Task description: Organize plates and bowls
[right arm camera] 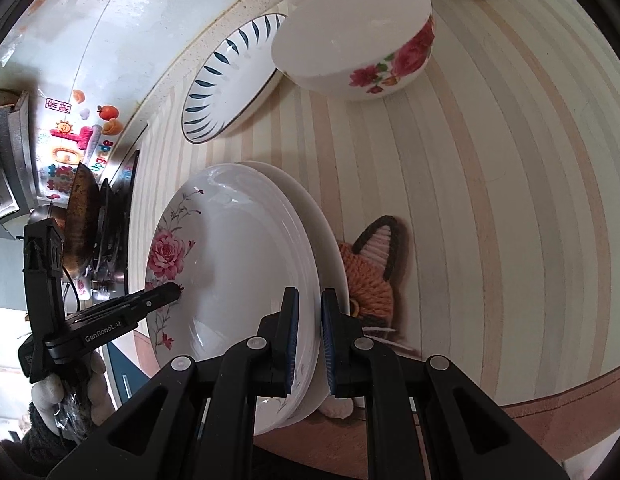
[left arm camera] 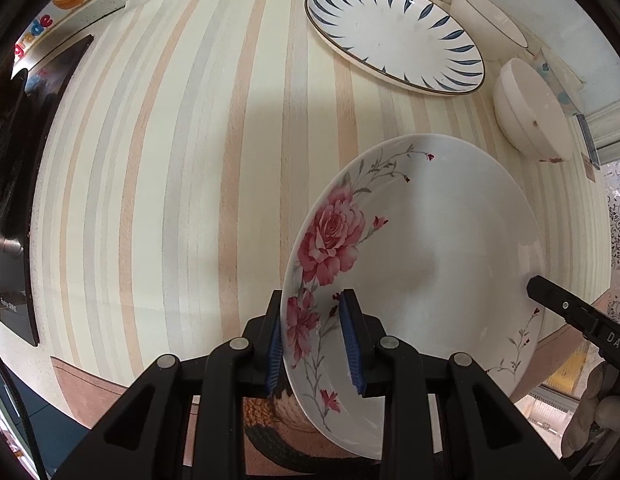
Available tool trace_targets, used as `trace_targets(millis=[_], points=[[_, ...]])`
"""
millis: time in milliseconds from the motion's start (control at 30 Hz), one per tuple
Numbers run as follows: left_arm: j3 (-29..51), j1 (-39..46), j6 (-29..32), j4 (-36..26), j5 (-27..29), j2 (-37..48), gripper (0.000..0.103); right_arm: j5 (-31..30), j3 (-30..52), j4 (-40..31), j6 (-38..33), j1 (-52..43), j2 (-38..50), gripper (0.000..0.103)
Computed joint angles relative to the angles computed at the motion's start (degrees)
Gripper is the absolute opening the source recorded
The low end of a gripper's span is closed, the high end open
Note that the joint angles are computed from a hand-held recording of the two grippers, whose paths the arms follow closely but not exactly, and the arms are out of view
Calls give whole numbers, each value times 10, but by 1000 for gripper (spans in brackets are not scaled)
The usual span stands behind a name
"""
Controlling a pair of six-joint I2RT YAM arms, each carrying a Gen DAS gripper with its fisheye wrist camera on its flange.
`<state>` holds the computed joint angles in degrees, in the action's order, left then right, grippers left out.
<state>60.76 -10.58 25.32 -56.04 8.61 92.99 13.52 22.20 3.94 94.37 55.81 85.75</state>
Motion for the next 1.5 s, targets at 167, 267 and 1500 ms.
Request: trace_targets(millis=[167,267,1500], points=[[3,1,-2,0,5,7,25,-8,-1,9,-7,-7,5,13],[9,10,3,-7,9,11,25,-24,-4,18,-8,-18,4,14],[723,-76,-88,-233,16,478,25,-166,459,-367,-468,-453,163,45]])
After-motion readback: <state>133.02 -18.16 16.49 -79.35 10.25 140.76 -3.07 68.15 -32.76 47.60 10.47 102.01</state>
